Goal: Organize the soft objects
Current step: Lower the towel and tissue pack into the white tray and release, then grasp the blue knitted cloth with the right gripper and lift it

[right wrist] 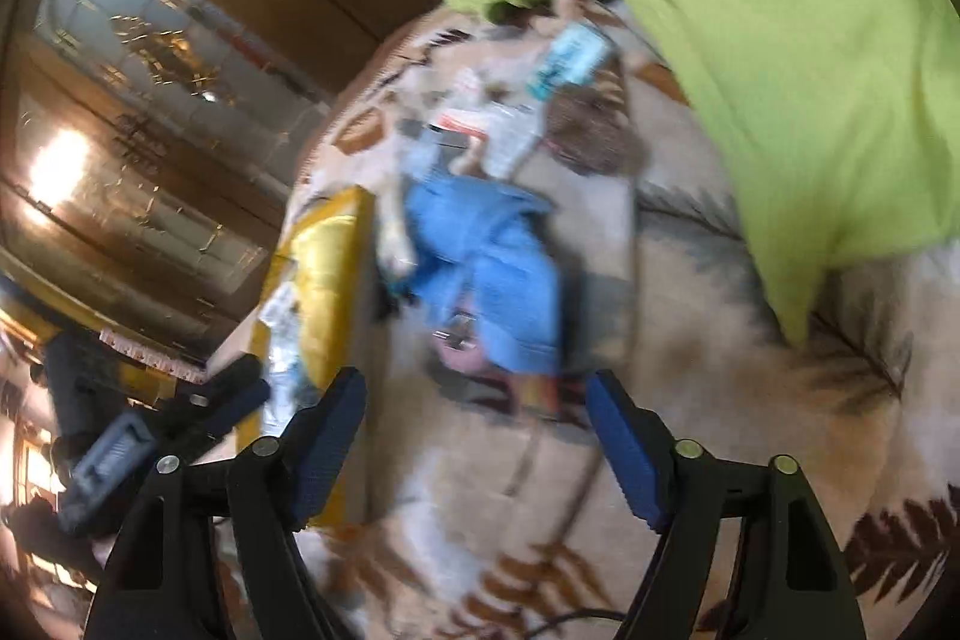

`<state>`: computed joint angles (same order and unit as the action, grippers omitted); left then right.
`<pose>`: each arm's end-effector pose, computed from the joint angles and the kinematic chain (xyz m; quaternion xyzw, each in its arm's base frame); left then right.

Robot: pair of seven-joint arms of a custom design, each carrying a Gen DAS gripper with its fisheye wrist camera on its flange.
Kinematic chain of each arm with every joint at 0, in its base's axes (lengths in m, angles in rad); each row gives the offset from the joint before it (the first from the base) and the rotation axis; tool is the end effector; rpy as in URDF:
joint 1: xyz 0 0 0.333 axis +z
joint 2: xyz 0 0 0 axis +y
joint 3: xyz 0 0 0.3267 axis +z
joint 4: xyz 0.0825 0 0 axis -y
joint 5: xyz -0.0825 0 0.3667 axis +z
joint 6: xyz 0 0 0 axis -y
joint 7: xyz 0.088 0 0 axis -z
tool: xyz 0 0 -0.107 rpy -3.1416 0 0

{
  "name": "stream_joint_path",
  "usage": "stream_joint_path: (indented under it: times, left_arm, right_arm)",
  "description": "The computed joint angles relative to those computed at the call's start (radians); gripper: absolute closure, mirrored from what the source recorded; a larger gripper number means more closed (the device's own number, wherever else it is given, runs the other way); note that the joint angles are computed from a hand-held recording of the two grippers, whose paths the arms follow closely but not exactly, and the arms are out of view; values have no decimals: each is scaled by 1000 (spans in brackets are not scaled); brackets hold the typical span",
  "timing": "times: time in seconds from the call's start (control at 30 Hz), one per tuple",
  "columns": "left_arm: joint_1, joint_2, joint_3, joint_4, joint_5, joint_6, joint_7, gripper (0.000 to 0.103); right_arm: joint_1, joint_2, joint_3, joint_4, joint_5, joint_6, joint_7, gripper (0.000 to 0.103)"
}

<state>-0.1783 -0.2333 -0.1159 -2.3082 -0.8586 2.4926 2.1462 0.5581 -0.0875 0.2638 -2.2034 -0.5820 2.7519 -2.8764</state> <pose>0.4682 -0.1406 0.5006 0.5617 -0.7458 0.3571 0.0284 0.3497 0.4141 0.5043 -0.4623 0.8126 -0.0155 0.3547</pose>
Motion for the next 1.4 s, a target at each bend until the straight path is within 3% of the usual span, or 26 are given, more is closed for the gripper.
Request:
stream_joint_path:
  times: [0.13, 0.3, 0.43, 0.53, 0.63, 0.67, 0.73, 0.8, 0.87, 0.97, 1.07, 1.1, 1.2, 1.27, 1.4]
  left_arm:
    - [-17, 18, -37, 16, 55, 49, -35, 19]
    - [-23, 139, -55, 139, 129, 54, -127, 19]
    - [-16, 270, -79, 267, 331, 23, -307, 19]
    - [-26, 336, -89, 324, 433, 29, -372, 19]
    - [-27, 369, -91, 350, 473, 23, -419, 41]
    - [-23, 374, -94, 357, 468, 13, -415, 50]
    - [-13, 384, -100, 367, 441, -10, -388, 56]
    - [1, 366, -109, 348, 393, 2, -318, 81]
    - [15, 342, -112, 334, 322, -11, -248, 89]
    - [28, 283, -100, 286, 242, -1, -158, 93]
    - [45, 242, -74, 247, 147, -14, -94, 96]
    - [52, 221, -64, 228, 100, -20, -64, 102]
    - [65, 194, -38, 205, 5, -70, -16, 102]
    - [70, 181, -26, 183, -44, -93, 1, 102]
    - [80, 148, -9, 144, -119, -135, 17, 102]
  right_arm:
    - [-18, -3, -15, -50, 7, 83, 4, 36]
    - [-37, 47, -38, -1, 8, 128, -68, 37]
    - [-38, 90, -61, 38, 110, 139, -171, 37]
    - [-35, 119, -69, 73, 153, 109, -229, 36]
    - [-34, 141, -77, 94, 201, 90, -284, 36]
    - [-34, 145, -79, 98, 213, 79, -297, 36]
    - [-38, 157, -84, 104, 244, 77, -327, 36]
    - [-43, 173, -86, 120, 281, 70, -377, 36]
    - [-45, 186, -89, 144, 297, 51, -421, 36]
    - [-53, 235, -88, 229, 334, -3, -533, 35]
    - [-64, 297, -83, 311, 391, -42, -635, 26]
    - [-66, 326, -82, 348, 409, -61, -666, 26]
    - [-50, 408, -86, 451, 419, -128, -745, 20]
    - [2, 446, -121, 529, 348, -240, -713, 36]
    - [31, 401, -137, 480, 306, -228, -635, 50]
